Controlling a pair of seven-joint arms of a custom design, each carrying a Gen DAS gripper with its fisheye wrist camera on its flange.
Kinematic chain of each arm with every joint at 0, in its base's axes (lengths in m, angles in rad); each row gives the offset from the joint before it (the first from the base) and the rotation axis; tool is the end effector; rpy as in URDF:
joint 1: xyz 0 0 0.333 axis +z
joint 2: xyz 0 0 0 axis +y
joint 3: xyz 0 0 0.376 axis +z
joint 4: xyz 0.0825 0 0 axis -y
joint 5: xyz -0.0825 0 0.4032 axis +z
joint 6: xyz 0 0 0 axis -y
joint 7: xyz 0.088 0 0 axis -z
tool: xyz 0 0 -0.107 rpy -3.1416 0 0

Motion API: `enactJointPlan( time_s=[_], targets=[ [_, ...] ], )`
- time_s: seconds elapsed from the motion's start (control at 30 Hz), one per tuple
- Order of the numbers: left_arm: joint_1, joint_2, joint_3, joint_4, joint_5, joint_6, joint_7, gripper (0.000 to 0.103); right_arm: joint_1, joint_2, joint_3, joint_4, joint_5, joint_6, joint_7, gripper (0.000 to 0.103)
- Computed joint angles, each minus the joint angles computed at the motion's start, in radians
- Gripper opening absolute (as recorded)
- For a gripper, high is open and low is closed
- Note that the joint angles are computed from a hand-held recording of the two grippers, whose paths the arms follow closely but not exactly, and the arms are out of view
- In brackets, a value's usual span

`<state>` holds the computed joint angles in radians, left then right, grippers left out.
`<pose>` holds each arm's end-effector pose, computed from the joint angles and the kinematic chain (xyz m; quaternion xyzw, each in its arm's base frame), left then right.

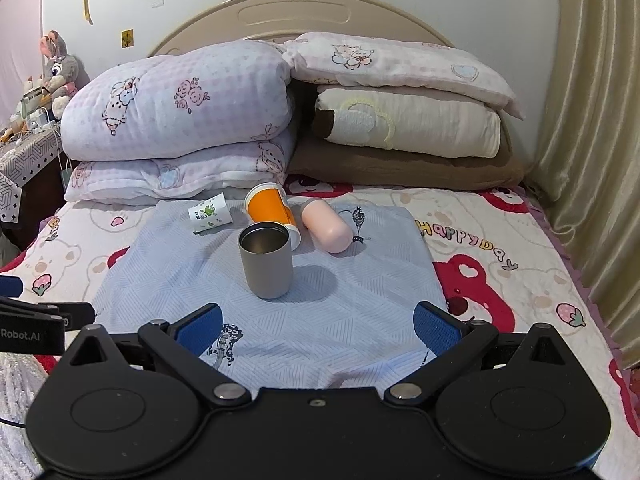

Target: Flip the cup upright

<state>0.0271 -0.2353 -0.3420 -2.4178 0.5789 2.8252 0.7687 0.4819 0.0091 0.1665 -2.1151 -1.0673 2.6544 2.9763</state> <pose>0.4665 -0.1906 0.5050 -0.6528 0.6706 -0.2331 0.2644 0.4596 0.3783 0.5066 -0.6698 0.6164 -0.2829 0.3023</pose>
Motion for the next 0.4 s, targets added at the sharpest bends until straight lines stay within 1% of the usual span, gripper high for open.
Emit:
enactJointPlan(
  time_s=[0.13,0.4],
  targets=[
    [0.012,0.000,-0.012,0.004,0.037,-0.010,-0.027,0.103,0.000,-0.001,0.000,-0.001,0.002,-0.001,-0.001,0.103],
    [0.002,-0.001,-0.002,0.002,0.045,-0.010,-0.033,0.103,-0.001,-0.001,0.000,-0.002,0.002,0.000,-0.001,0.103]
  ],
)
